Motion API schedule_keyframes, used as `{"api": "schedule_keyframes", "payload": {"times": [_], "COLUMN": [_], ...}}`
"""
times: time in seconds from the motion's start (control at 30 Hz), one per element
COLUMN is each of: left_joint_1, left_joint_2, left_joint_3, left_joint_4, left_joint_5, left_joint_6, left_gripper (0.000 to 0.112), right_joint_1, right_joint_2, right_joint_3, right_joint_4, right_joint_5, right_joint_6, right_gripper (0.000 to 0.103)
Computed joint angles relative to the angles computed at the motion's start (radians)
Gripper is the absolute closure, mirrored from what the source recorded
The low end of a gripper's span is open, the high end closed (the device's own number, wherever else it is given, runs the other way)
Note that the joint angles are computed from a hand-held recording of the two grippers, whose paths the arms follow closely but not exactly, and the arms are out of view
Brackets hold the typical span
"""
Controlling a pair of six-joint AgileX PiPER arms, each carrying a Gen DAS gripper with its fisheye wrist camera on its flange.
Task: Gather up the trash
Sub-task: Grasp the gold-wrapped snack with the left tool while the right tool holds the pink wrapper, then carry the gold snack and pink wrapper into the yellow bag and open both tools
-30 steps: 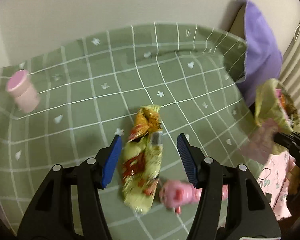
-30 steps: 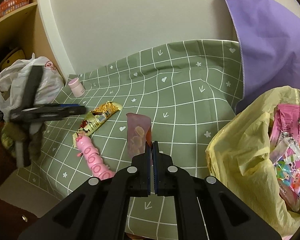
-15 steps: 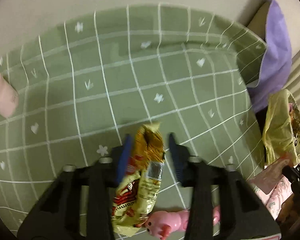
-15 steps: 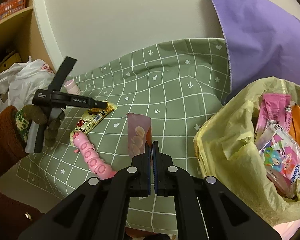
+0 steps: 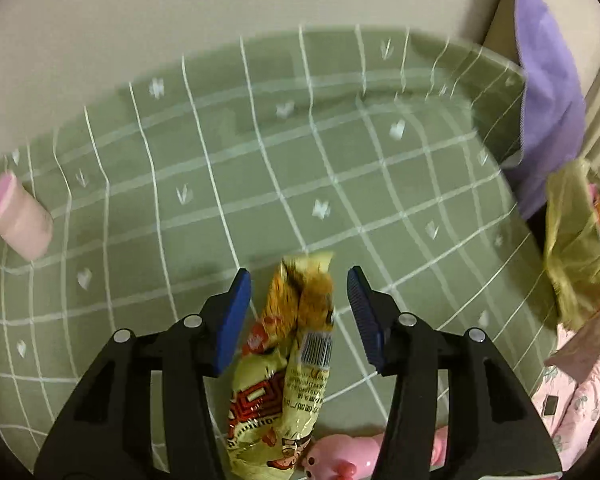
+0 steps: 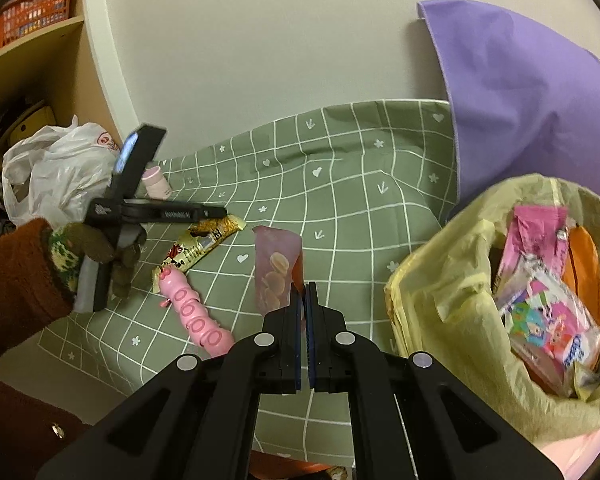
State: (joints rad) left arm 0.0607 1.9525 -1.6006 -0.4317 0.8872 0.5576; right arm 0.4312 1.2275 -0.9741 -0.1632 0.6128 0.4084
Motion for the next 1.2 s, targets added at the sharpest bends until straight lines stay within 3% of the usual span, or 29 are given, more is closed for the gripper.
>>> {"api": "schedule_keyframes", "payload": {"times": [0.07, 0.17, 0.37, 0.57, 0.8, 1.0, 1.2], "left_joint_1": [-0.008, -0.004, 0.029, 0.057, -0.029, -0.18, -0.378], "left_joint_2": [0.012, -0.008, -0.19, -0.364, -0.402, -0.319, -0.228], "left_joint_3": [0.006, 0.027, 0.107, 0.079, -0.006, -0.146, -0.252], "left_joint_4": [0.022, 0.011, -0.087, -0.36, -0.484, -0.527, -0.496], "left_joint_5": [0.003, -0.004, -0.048, -0.039, -0.045, -0.033, -0.076], "left_joint_6": [-0.014, -0.033, 0.01, 0.126, 0.123, 0.052, -0.016], "left_gripper": [0.077, 0.083, 0.083, 0.083, 0.083, 0.083, 0.083], "right_joint_1": [-0.006, -0.019, -0.035, -0.057, -0.137, -0.358, -0.758], "right_joint_2": [-0.007, -0.017, -0.015, -0.03, -0.083, -0.16, -0.218], "right_joint_3": [0.009, 0.019, 0.009, -0.068, -0.162, -0.174, -0.159], "right_joint_4": [0.005, 0.01, -0.006, -0.066, -0.114, 0.018, 0.404], "right_joint_5": [0.002, -0.002, -0.021, -0.008, 0.048, 0.08, 0.119], "right_joint_6": [0.004, 0.009, 0.027, 0.022, -0.035, -0.231, -0.65], "right_gripper": [0.099, 0.099, 0.099, 0.099, 0.099, 0.099, 0.099]}}
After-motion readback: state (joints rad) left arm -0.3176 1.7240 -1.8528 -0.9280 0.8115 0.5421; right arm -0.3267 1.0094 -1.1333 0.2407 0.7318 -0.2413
